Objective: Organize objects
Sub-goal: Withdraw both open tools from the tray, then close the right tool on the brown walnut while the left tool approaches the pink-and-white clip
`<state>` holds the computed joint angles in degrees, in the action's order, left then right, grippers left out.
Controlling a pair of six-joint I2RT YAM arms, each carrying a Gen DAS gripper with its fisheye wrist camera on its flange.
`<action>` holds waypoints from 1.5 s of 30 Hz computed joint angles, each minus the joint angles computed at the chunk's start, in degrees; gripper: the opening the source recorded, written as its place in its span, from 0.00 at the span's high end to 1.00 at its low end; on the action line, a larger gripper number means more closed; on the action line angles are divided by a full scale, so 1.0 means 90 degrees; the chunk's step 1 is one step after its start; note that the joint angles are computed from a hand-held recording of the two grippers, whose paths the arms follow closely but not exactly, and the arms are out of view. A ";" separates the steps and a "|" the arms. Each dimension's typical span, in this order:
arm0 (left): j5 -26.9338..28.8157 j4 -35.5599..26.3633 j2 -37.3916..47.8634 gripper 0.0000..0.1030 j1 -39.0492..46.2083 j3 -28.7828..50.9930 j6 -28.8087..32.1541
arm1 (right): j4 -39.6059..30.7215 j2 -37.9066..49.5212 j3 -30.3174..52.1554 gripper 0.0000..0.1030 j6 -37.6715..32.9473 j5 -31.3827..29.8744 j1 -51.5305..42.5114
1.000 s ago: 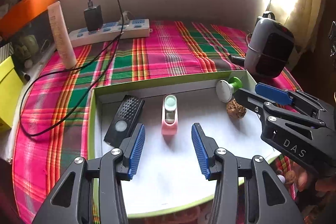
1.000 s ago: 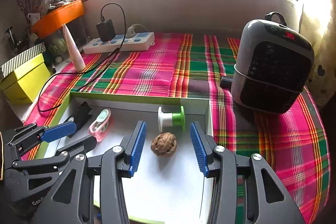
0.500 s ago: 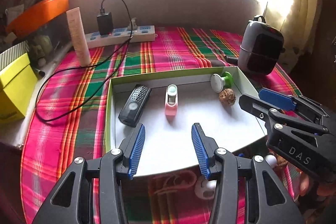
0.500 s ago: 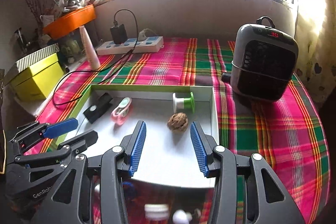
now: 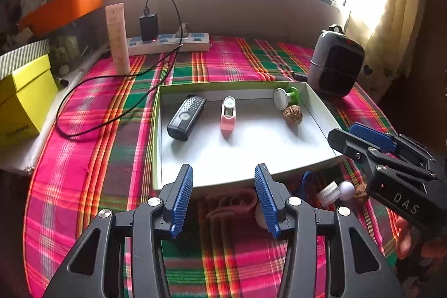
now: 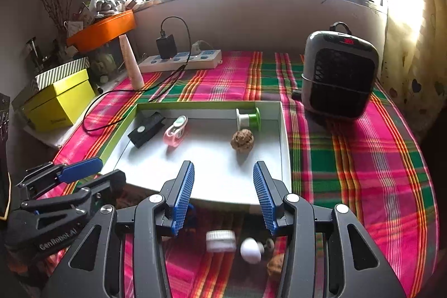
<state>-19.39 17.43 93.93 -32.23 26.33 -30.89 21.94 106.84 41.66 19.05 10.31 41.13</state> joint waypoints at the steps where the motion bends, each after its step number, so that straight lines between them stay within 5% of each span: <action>1: -0.0007 0.0042 -0.0019 0.56 -0.0003 -0.0068 -0.0044 | 0.0045 -0.0032 -0.0073 0.56 0.0023 0.0001 0.0004; 12: 0.0094 0.0710 -0.0208 0.56 -0.0318 -0.0803 -0.0279 | 0.0385 -0.0418 -0.0876 0.56 0.0110 0.0268 0.0078; 45: 0.0681 0.1351 0.1028 0.56 -0.0126 -0.0633 -0.0354 | 0.0755 0.0017 -0.1488 0.56 0.0099 -0.0038 -0.0349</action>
